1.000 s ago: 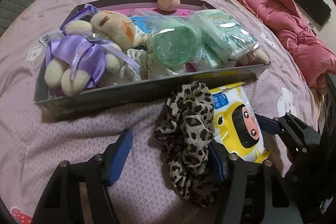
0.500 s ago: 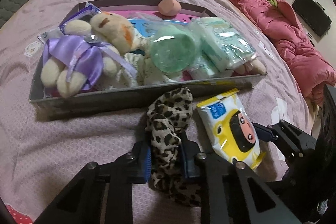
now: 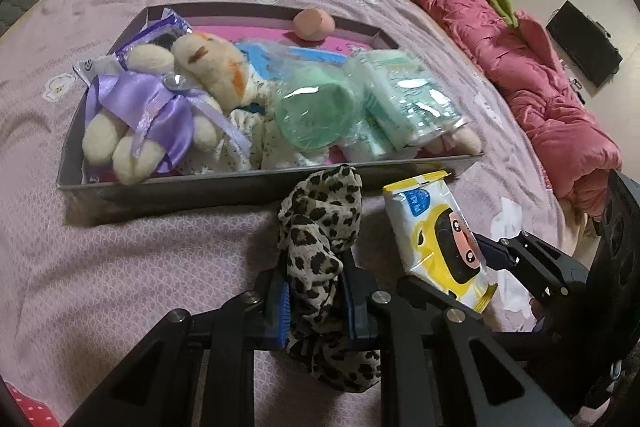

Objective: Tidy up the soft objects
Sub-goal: 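Lift the scrunchie with the left gripper while the right lifts the yellow wet-wipes pack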

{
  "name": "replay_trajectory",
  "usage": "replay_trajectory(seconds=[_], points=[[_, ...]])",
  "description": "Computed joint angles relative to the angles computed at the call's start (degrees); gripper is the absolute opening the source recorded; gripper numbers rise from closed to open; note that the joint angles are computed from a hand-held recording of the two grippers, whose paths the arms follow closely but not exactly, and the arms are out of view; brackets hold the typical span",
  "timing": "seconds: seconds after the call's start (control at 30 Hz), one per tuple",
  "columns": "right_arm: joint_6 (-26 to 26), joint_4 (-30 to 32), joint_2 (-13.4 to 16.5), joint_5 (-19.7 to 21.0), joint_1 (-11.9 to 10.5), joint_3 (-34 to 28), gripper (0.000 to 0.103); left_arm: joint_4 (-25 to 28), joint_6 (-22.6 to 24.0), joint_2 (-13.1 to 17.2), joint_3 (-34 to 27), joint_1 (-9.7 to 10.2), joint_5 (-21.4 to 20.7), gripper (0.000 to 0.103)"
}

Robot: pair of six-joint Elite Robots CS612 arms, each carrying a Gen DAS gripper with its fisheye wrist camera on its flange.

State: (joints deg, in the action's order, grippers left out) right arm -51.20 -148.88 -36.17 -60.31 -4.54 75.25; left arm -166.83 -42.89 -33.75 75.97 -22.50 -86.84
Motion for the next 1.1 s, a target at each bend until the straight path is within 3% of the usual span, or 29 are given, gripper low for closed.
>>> replay_trajectory(seconds=[0.2,0.43,0.8,1.1], points=[[0.8,-2.1,-0.9,3.3,-0.8,1.1,0.059,-4.1,3.3,-1.0,1.3,-0.79,3.5,0.02],[-0.8,-5.0,-1.6,4.3,-0.7,2.4,0.059,-5.5,6.1,-1.6,1.9,-1.26,6.7,0.02],[-2.5,-5.5,-2.0,8.5,-0.8,2.9,0.059,-8.0,5.9,-2.8,3.8,-1.19,9.3,0.02],[-2.6,-5.9,-2.0,9.5,-0.5,2.6,0.059,-9.4,5.7,-3.4,4.9,-1.16,10.8,0.02]])
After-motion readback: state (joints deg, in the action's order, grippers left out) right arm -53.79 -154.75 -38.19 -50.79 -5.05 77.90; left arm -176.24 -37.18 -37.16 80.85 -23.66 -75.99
